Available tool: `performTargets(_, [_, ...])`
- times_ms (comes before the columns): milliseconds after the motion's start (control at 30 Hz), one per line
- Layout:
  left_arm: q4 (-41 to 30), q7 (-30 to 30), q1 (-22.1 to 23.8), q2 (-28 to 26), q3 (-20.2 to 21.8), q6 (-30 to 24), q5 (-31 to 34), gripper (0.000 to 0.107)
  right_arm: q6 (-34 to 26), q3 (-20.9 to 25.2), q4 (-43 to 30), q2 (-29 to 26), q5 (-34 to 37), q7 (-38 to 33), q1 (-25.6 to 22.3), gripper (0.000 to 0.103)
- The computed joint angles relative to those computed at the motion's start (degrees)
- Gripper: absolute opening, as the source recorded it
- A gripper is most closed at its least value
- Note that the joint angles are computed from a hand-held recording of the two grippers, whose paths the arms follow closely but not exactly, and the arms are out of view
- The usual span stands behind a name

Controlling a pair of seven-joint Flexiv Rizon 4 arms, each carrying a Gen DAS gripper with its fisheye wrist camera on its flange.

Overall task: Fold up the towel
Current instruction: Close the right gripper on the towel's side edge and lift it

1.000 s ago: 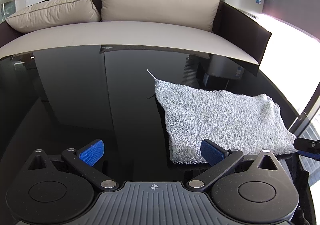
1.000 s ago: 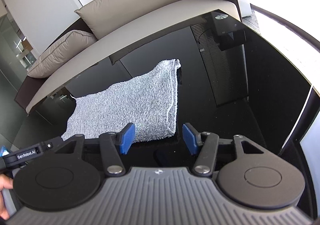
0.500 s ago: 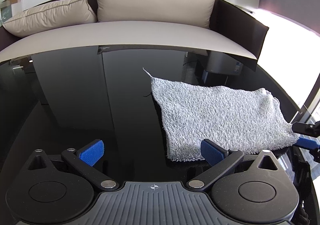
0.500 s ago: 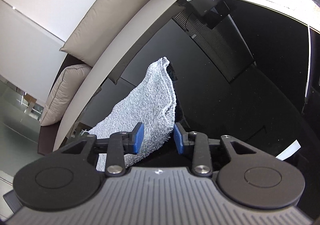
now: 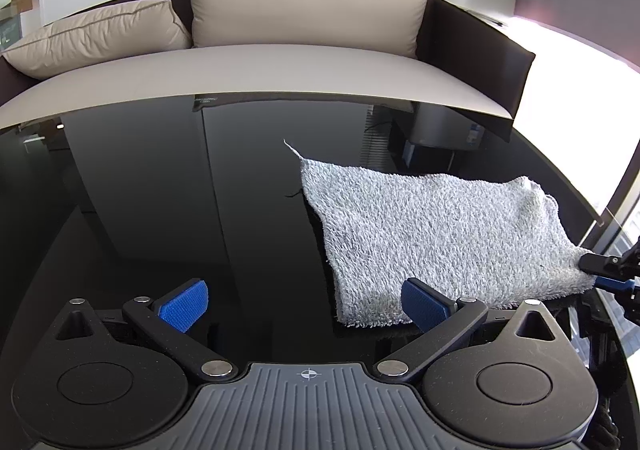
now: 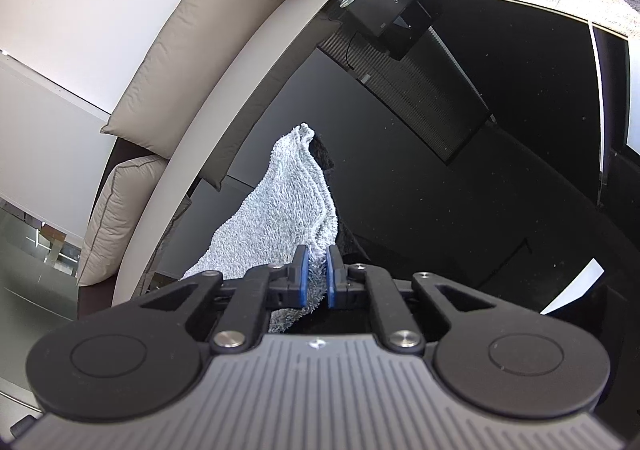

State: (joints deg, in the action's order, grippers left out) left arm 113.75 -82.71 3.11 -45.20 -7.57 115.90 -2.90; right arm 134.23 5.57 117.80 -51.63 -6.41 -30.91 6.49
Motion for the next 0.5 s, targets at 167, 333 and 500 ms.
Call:
performTargets(167, [0.14, -0.02, 0.43, 0.11, -0.13, -0.16, 0.28, 0.102, 1.04, -2.06, 0.04, 0.52, 4.1, -2.24, 2.51, 0.006])
performTargets(333, [0.2, -0.14, 0.85, 0.13, -0.33, -0.04, 0.53, 0.102, 0.38, -2.98, 0.36, 0.92, 6.73, -3.4, 3.29, 0.006])
performTargets(500, [-0.03, -0.14, 0.58, 0.13, -0.05, -0.43, 0.17, 0.102, -0.36, -5.12, 1.51, 2.25, 11.08, -6.11, 5.59, 0.006])
